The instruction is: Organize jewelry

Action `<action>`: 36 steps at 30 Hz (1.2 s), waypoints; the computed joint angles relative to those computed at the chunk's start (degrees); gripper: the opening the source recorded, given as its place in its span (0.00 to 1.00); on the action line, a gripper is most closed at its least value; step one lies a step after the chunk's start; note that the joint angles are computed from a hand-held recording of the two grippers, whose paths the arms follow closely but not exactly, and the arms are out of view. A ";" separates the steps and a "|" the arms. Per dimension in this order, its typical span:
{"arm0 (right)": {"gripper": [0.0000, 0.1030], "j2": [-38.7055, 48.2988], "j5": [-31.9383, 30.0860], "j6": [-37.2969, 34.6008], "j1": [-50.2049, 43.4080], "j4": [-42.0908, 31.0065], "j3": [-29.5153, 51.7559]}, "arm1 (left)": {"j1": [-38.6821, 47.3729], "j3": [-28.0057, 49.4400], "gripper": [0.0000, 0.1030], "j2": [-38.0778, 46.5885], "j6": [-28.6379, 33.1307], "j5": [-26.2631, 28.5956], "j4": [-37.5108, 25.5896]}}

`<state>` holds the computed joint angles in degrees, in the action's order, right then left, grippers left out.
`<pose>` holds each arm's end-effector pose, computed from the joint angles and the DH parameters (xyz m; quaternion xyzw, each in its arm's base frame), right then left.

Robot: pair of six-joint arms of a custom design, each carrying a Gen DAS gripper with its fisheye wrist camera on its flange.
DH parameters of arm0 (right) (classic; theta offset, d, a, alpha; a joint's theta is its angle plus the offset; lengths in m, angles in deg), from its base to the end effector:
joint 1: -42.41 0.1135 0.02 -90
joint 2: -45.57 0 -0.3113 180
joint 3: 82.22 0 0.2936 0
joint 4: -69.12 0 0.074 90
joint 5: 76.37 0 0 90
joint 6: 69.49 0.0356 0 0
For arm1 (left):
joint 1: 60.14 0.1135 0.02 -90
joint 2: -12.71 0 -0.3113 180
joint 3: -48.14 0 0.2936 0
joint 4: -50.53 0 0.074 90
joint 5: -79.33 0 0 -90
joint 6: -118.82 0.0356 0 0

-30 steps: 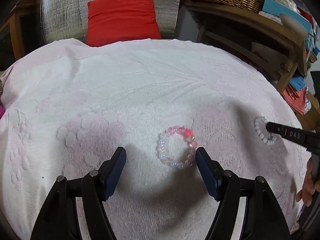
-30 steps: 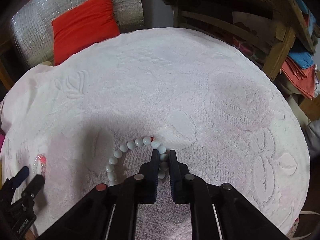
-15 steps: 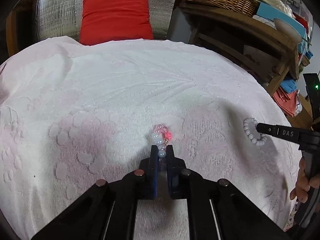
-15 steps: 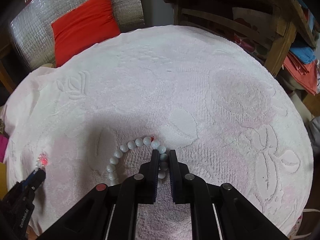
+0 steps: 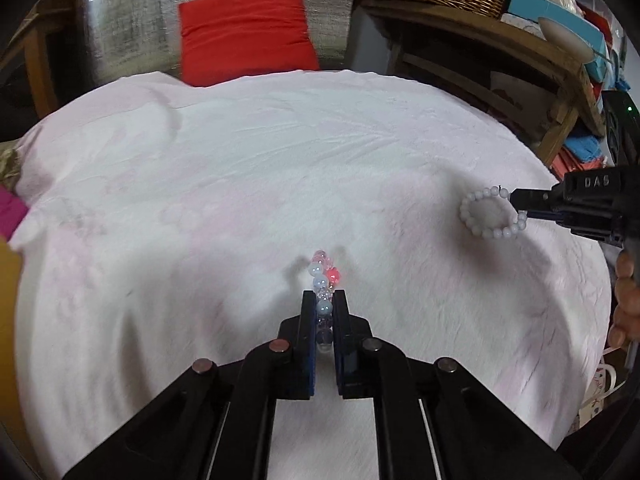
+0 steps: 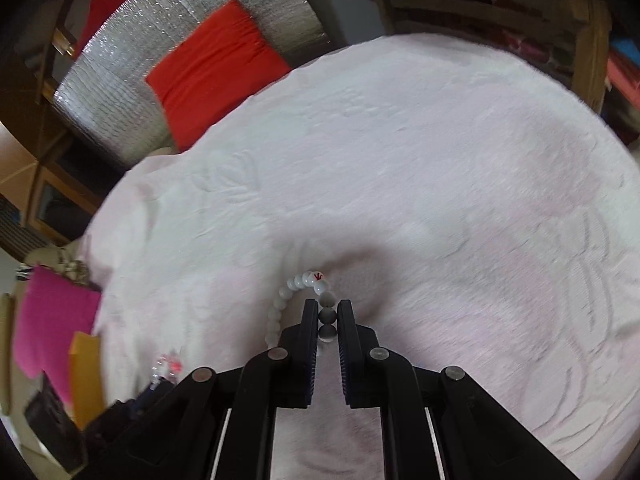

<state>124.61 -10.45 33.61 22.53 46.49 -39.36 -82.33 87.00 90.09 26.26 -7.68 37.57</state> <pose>0.2428 -0.0724 0.1547 0.2136 0.9192 0.1850 0.2743 0.2307 -0.0961 0.1487 0.1694 0.9284 -0.0947 0.3168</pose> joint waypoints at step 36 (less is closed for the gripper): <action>0.11 -5.13 29.06 0.37 29.15 0.60 -5.00 | 10.15 -6.40 0.07 -13.73 6.78 -1.71 -6.41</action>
